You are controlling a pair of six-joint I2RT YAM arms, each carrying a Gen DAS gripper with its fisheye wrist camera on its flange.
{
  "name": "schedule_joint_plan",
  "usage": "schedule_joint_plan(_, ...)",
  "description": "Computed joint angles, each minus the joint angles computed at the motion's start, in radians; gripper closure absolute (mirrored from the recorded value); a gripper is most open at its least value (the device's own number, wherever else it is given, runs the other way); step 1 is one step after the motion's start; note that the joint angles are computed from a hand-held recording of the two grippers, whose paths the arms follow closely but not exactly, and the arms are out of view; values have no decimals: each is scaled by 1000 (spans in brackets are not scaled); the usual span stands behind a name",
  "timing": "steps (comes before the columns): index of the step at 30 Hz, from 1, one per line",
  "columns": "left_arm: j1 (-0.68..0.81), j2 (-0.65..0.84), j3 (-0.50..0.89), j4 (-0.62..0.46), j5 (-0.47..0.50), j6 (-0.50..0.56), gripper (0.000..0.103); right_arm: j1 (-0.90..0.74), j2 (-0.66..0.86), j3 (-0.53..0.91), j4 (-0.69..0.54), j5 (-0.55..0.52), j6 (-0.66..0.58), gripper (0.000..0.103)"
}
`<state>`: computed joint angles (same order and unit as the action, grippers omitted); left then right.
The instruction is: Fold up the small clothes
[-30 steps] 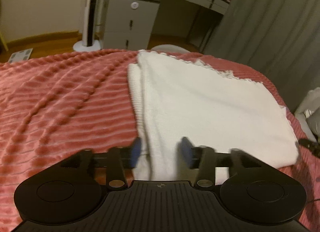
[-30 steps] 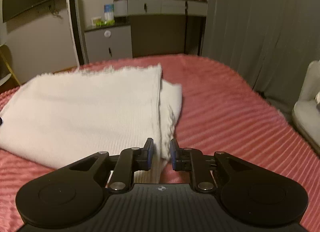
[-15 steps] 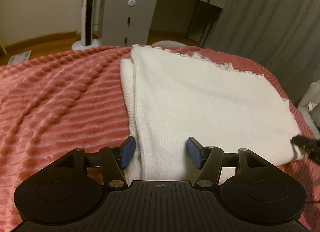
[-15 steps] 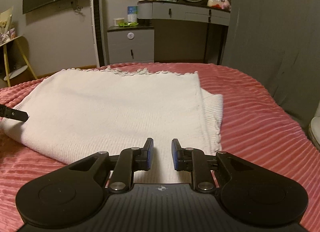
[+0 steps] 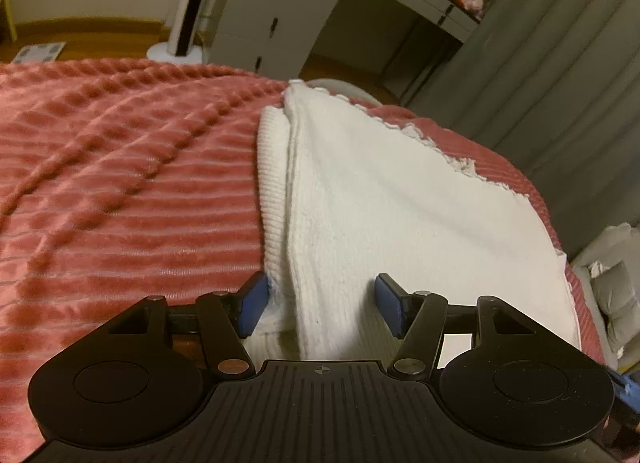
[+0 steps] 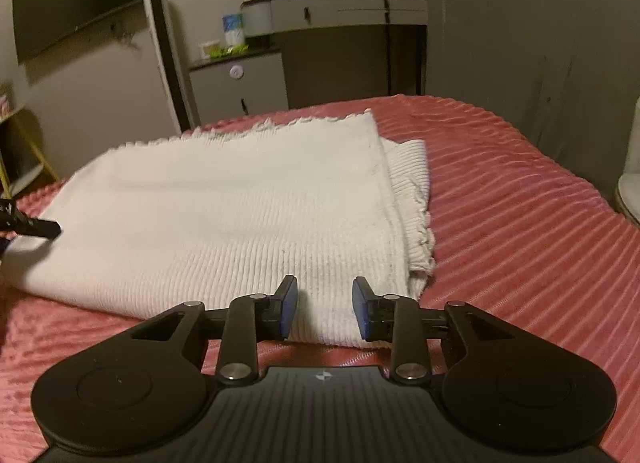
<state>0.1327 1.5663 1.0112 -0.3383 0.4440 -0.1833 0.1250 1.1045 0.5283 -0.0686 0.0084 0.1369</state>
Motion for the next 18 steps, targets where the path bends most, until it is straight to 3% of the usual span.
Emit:
schedule_joint_plan(4,5,34,22,1,31,-58,35,15,16,10,10,17,-23,73)
schedule_joint_plan(9,-20,39,24,14,-6,-31,32,-15,66,62,44,55,-16,72)
schedule_joint_plan(12,-40,32,26,6,-31,13,30,-34,132,107,60,90,-51,58)
schedule_joint_plan(14,-38,34,26,6,-24,17,29,-52,180,137,70,94,-64,57)
schedule_joint_plan(17,-31,39,28,10,-13,5,28,-87,245,182,61,18,-66,66)
schedule_joint_plan(18,-29,42,29,12,-9,5,28,-90,258,190,61,5,-78,78)
